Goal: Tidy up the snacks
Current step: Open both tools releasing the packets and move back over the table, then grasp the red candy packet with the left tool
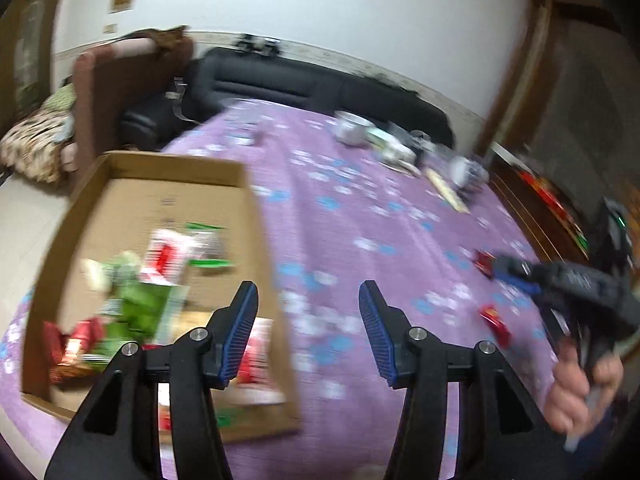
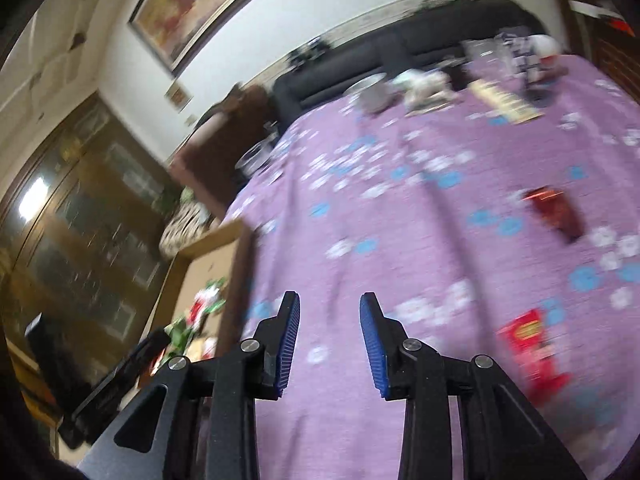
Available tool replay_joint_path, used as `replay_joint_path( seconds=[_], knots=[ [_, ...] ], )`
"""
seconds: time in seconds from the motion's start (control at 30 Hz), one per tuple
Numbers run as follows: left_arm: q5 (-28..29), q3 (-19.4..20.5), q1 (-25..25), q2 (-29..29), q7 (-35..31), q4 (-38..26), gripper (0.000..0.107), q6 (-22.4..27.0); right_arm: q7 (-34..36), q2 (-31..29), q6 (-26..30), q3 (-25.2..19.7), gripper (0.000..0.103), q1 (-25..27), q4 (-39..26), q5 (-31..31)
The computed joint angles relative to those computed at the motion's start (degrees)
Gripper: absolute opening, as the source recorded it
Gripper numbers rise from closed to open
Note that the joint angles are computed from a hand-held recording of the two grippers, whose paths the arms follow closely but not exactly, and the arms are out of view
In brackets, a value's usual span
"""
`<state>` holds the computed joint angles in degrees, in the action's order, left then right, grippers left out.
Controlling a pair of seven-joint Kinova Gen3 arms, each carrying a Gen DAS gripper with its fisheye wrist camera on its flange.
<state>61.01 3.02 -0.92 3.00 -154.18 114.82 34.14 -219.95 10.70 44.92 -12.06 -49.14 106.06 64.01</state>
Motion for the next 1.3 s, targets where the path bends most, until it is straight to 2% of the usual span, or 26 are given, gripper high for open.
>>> replay_joint_path(
  seconds=[0.03, 0.13, 0.17, 0.23, 0.3, 0.4, 0.47, 0.53, 0.6, 0.67, 0.8, 0.83, 0.9, 0.93, 0.97, 1.03, 1.2, 1.3],
  knots=[
    [-2.3, 0.3, 1.7, 0.0, 2.1, -0.7, 0.051, 0.5, -0.1, -0.9, 1.5, -0.9, 0.035, 0.9, 0.8, -0.5],
    [-8.6, 4.9, 3.1, 0.5, 8.7, -3.3, 0.051, 2.3, -4.8, -2.6, 8.0, -6.1, 0.036, 5.1, 4.4, 0.2],
    [-10.8, 5.6, 3.9, 0.7, 11.0, -4.2, 0.051, 2.8, -7.1, -3.3, 9.1, -6.1, 0.036, 5.1, 6.2, 0.7],
    [-14.5, 5.8, 8.4, 2.5, 15.7, -6.8, 0.051, 4.8, -11.8, -5.3, 8.3, -3.3, 0.037, 3.7, 10.4, 0.7],
    [-17.4, 4.2, 13.7, 5.0, 20.4, -10.2, 0.051, 8.0, -16.4, -6.9, 4.4, -0.5, 0.037, 3.4, 14.7, 1.7],
    [-19.9, 1.5, 21.5, 11.2, 27.4, -17.1, 0.051, 14.3, -23.4, -9.7, -0.8, -2.2, 0.037, 7.8, 19.5, 4.0],
    [-21.0, -2.2, 26.8, 14.0, 32.0, -20.4, 0.051, 16.8, -28.1, -10.6, 0.0, -3.9, 0.037, 8.7, 21.2, 6.5],
    [-22.2, -3.6, 30.4, 17.5, 36.7, -24.1, 0.051, 18.5, -31.0, -10.5, 4.0, -5.7, 0.037, 8.0, 21.5, 7.3],
    [-26.2, -1.5, 31.3, 19.0, 41.3, -25.8, 0.051, 17.4, -32.6, -10.7, 5.6, -6.5, 0.037, 7.8, 21.8, 7.8],
    [-30.8, 2.2, 31.0, 19.9, 45.7, -26.3, 0.051, 15.6, -35.0, -11.0, 6.2, -6.9, 0.037, 7.8, 22.6, 9.1],
    [-40.0, 5.3, 33.5, 20.2, 52.6, -26.2, 0.05, 11.2, -37.4, -11.8, 6.2, -7.3, 0.037, 8.0, 23.6, 10.6],
    [-42.4, 5.1, 34.7, 20.2, 53.7, -26.0, 0.047, 9.8, -37.1, -11.8, 6.7, -7.6, 0.037, 7.9, 23.5, 10.3],
    [-47.0, 3.0, 38.4, 19.2, 54.9, -24.1, 0.021, 5.5, -36.8, -11.9, 6.9, -7.7, 0.037, 7.9, 23.4, 10.3],
    [-49.3, 3.2, 38.9, 18.6, 55.6, -22.7, 0.02, 3.4, -36.6, -11.9, 6.9, -7.7, 0.037, 7.9, 23.4, 10.2],
    [-50.7, 4.1, 38.4, 18.3, 56.1, -21.9, 0.015, 2.3, -36.6, -11.9, 7.1, -7.8, 0.037, 8.0, 23.4, 10.0],
    [-50.6, 8.0, 34.2, 17.6, 54.3, -20.1, 0.015, 0.9, -36.5, -11.9, 6.8, -7.7, 0.037, 8.1, 23.5, 10.0],
    [-40.6, 15.9, 20.9, 16.3, 43.0, -18.1, 0.015, 3.2, -34.7, -10.9, 5.7, -7.0, 0.045, 8.7, 22.9, 8.5],
    [-34.5, 16.8, 16.0, 15.7, 37.2, -17.5, 0.015, 3.4, -33.1, -10.0, 4.4, -6.3, 0.049, 9.3, 22.4, 8.2]
  ],
)
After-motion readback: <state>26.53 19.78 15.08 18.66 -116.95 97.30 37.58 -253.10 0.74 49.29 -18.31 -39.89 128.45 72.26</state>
